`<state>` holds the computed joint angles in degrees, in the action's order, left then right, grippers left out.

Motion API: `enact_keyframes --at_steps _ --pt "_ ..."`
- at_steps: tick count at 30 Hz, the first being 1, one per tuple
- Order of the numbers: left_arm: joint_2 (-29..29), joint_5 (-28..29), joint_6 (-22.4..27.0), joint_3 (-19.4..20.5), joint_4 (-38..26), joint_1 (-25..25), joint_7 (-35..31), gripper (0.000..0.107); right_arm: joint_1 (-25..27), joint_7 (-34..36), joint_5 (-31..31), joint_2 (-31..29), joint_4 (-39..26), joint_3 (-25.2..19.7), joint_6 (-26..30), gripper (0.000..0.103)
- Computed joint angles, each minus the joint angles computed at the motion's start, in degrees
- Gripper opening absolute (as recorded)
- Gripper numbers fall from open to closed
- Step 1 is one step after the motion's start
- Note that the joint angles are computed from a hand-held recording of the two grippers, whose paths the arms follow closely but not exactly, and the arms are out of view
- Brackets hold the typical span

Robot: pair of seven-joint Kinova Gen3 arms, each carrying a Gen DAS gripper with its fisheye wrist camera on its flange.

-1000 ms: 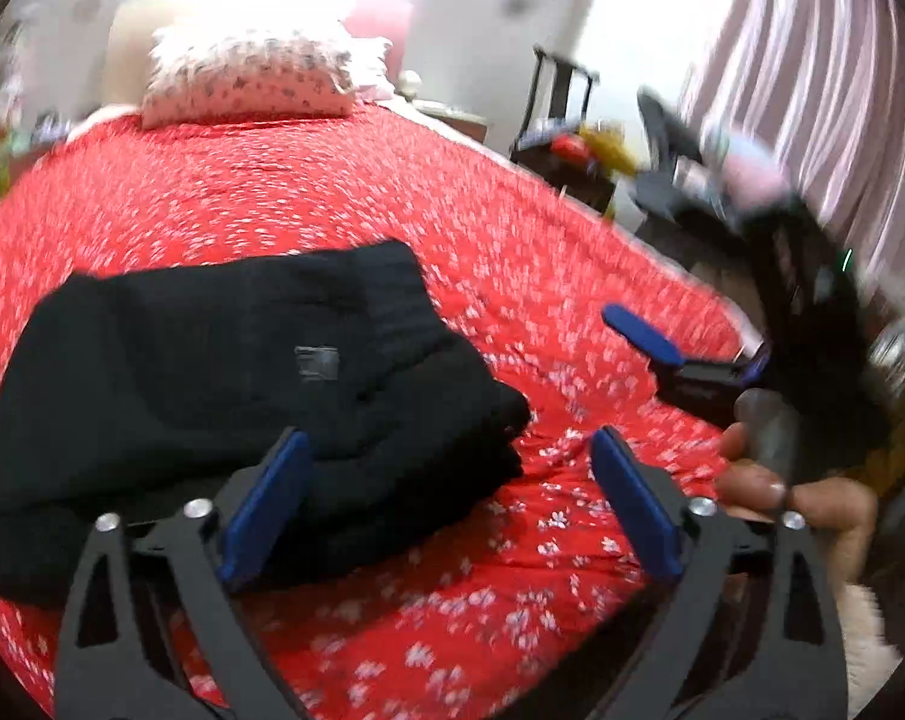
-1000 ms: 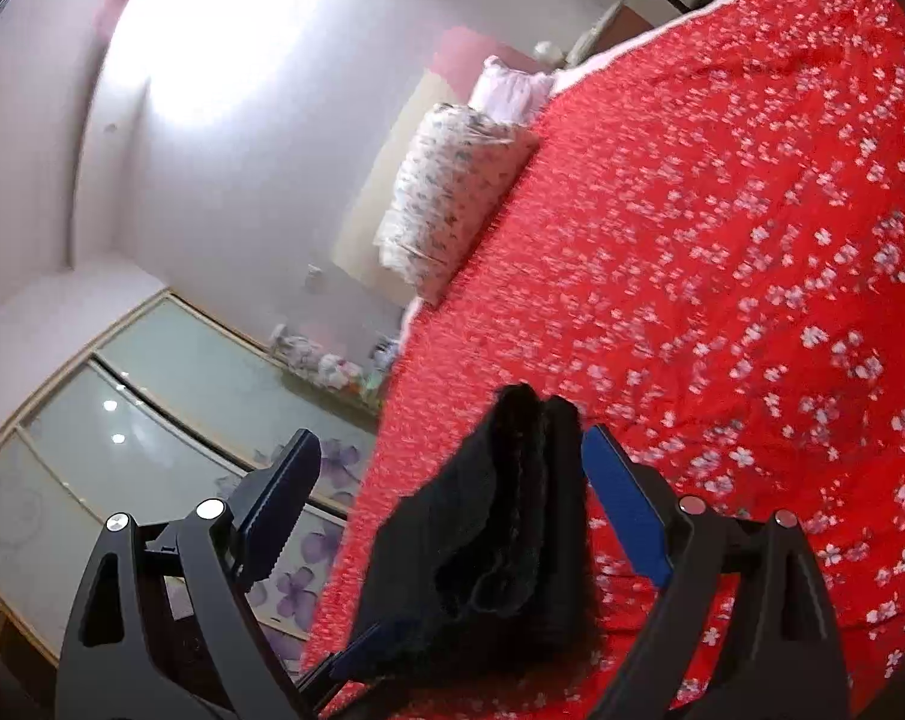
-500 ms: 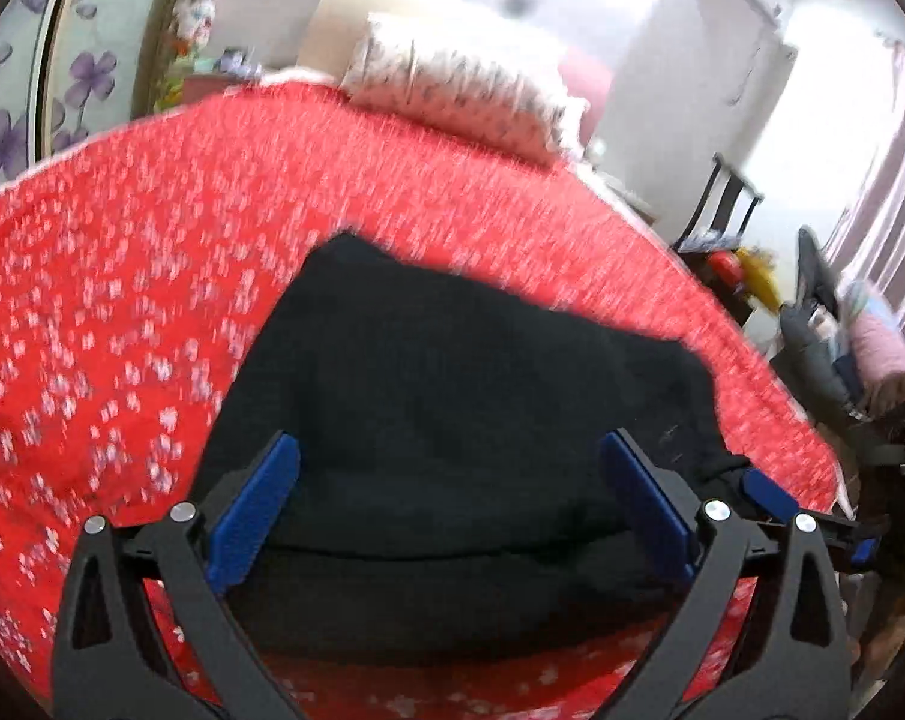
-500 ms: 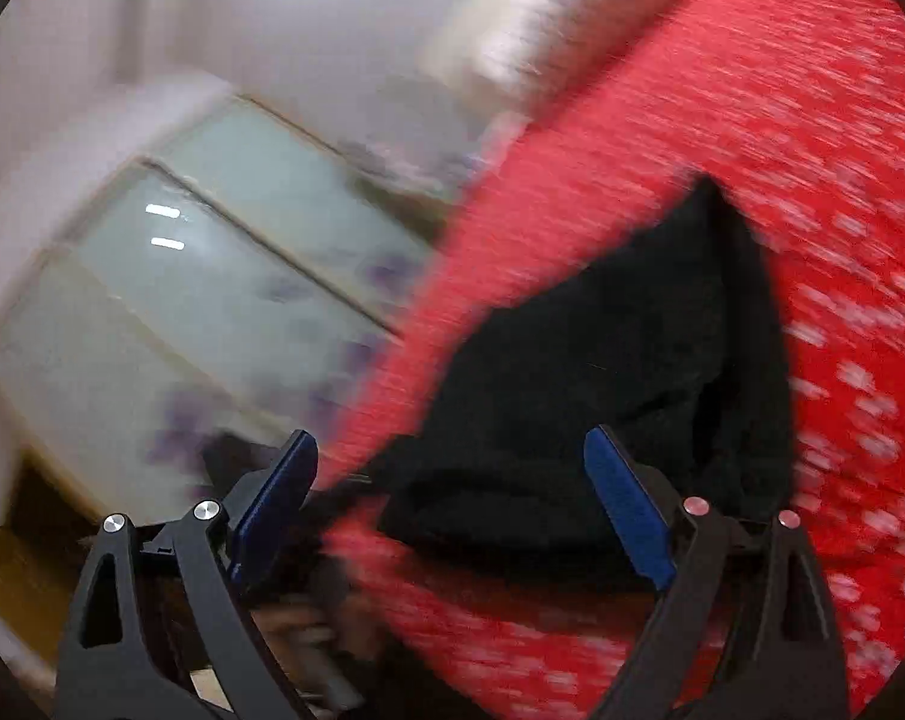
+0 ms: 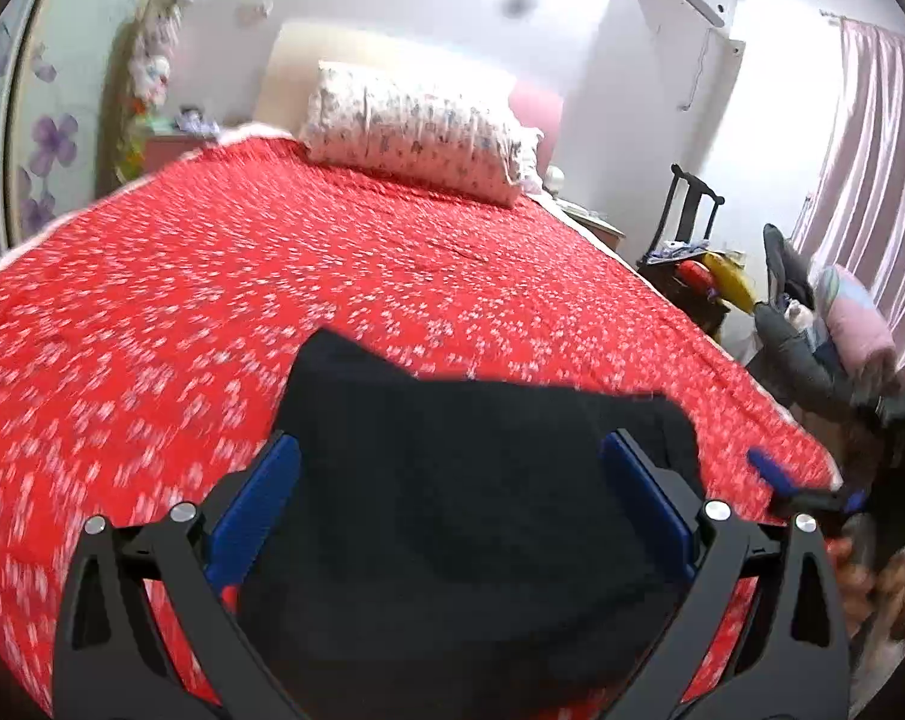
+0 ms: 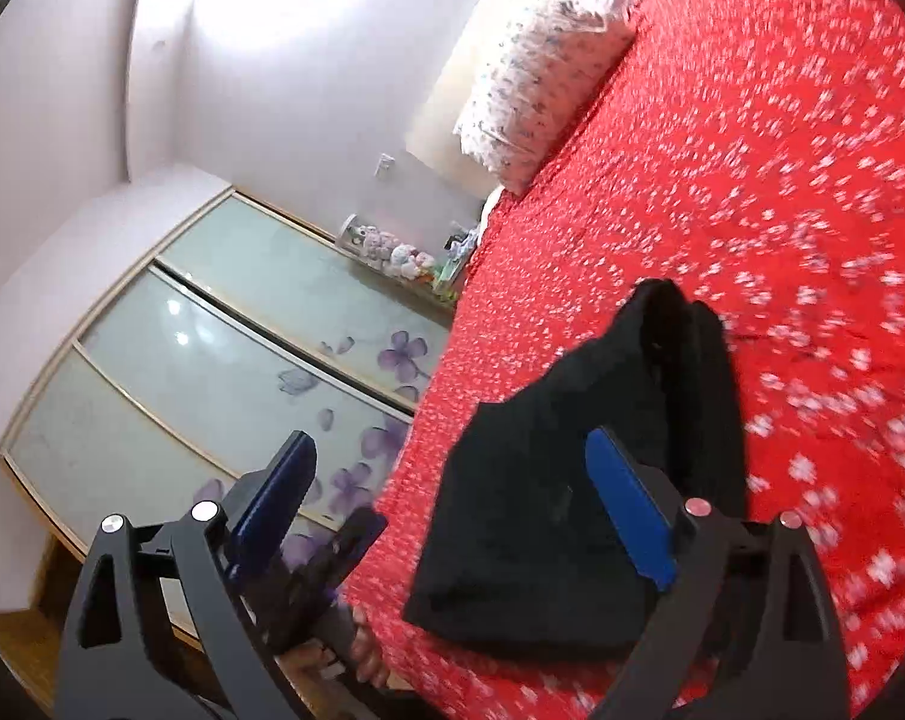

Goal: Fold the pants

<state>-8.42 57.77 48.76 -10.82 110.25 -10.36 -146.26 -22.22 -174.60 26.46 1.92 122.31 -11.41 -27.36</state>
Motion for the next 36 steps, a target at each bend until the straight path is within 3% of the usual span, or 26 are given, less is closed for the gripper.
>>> enact_keyframes --at_steps 4,6,9,11,15,17,19,21,23,25,28,30,33,36 --pt "9.2 2.0 8.2 3.8 -10.6 -4.7 6.1 0.101 8.6 -8.6 9.3 5.5 -5.0 -8.2 1.1 0.094" --pt "13.4 1.1 12.9 2.1 -15.9 -2.6 10.7 0.101 12.7 -12.0 13.9 7.5 -8.4 -13.5 4.3 0.094" --pt "20.6 -5.3 17.9 -2.8 -23.5 4.6 17.7 0.1 18.9 -17.1 20.9 11.0 -11.6 -21.2 11.3 0.094" --pt "24.3 -7.2 18.9 -2.8 -25.2 5.2 22.4 0.099 23.5 -21.6 24.2 12.0 -11.8 -26.5 14.2 0.086" --pt "24.6 -3.6 16.7 2.1 -23.0 -0.5 24.5 0.099 31.3 -25.3 29.1 12.7 -11.6 -34.8 15.1 0.085" --pt "23.8 0.1 16.5 5.2 -21.0 -4.6 22.2 0.097 31.8 -23.7 27.9 12.2 -10.7 -34.2 12.4 0.091" --pt "22.9 4.7 19.5 9.8 -20.0 -9.9 17.6 0.098 33.1 -20.0 25.9 11.4 -10.6 -34.1 7.7 0.094" --pt "23.4 6.9 22.0 12.5 -20.6 -12.0 15.9 0.1 32.2 -15.4 22.5 11.0 -10.3 -32.4 4.0 0.097" --pt "24.2 5.4 21.7 12.2 -21.8 -9.8 18.0 0.101 29.9 -13.6 19.3 10.4 -10.3 -30.1 3.9 0.102" --pt "25.5 0.9 18.3 9.4 -22.7 -4.5 22.6 0.099 29.6 -15.4 19.6 11.9 -11.4 -30.4 7.6 0.102" --pt "24.2 -5.7 11.6 5.5 -22.9 3.0 27.0 0.095 31.7 -21.5 23.2 15.2 -12.6 -33.7 12.1 0.102" --pt "23.8 -7.2 10.0 5.5 -22.6 4.2 27.9 0.097 33.0 -24.0 27.5 15.3 -13.5 -35.4 13.5 0.102" --pt "21.6 -2.6 12.8 8.0 -20.1 -1.1 23.4 0.097 34.2 -29.2 34.5 14.7 -13.8 -36.3 13.3 0.102" --pt "19.1 0.1 18.8 6.4 -17.9 -4.4 19.6 0.099 36.4 -35.5 41.5 14.0 -13.8 -36.5 8.1 0.102"
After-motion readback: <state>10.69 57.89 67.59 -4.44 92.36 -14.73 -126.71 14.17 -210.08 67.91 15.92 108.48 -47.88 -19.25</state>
